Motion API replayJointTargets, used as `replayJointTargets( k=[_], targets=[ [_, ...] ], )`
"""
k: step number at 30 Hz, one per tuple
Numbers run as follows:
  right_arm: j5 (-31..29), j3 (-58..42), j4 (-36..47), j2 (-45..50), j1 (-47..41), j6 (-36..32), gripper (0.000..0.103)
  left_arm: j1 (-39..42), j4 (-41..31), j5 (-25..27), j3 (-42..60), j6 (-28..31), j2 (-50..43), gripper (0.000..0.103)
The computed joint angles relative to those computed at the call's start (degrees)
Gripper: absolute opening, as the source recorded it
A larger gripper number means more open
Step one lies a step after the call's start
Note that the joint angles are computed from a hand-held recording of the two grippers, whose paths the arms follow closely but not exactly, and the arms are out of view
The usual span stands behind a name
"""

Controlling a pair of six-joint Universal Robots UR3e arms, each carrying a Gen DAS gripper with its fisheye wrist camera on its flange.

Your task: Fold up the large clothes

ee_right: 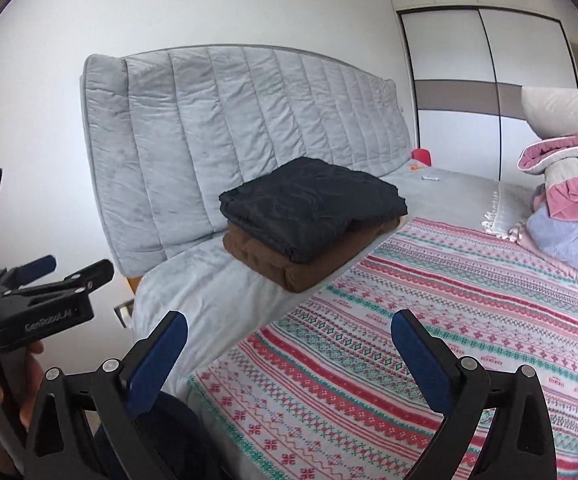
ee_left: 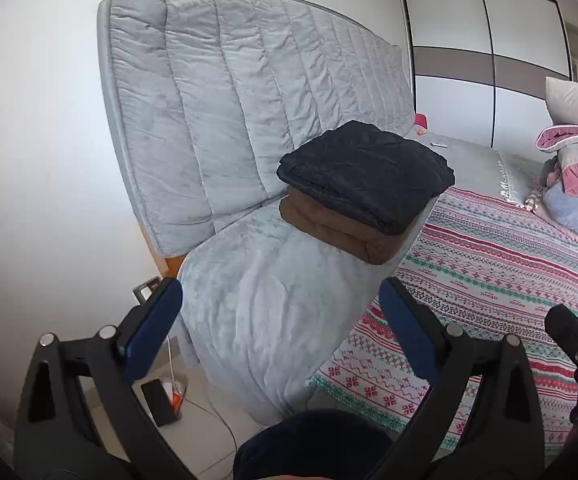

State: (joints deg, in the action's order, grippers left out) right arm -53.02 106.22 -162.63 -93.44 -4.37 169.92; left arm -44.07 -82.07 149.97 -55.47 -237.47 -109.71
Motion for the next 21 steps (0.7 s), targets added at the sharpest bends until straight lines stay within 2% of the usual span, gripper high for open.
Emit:
replayJointTargets(
  k=[11, 14, 21],
  targets=[
    [0.14, 2.82, -1.72, -2.17, -1.99, 1.66, 0.103, -2.15, -9.9, 1.33, 9.65, -4.15, -5.68, 0.102],
    [0.2, 2.92, -1.69, -2.23, -2.57, 1.82, 0.103, -1.66, -9.17, -0.45, 10.73, -2.9, -6.63, 0.102],
    [0.0, 2.48, -0.72, -1.7, -3.06, 1.83, 0.103, -2.08, -11.33, -0.37, 13.95, -4.2, -9.07, 0.102]
  ],
)
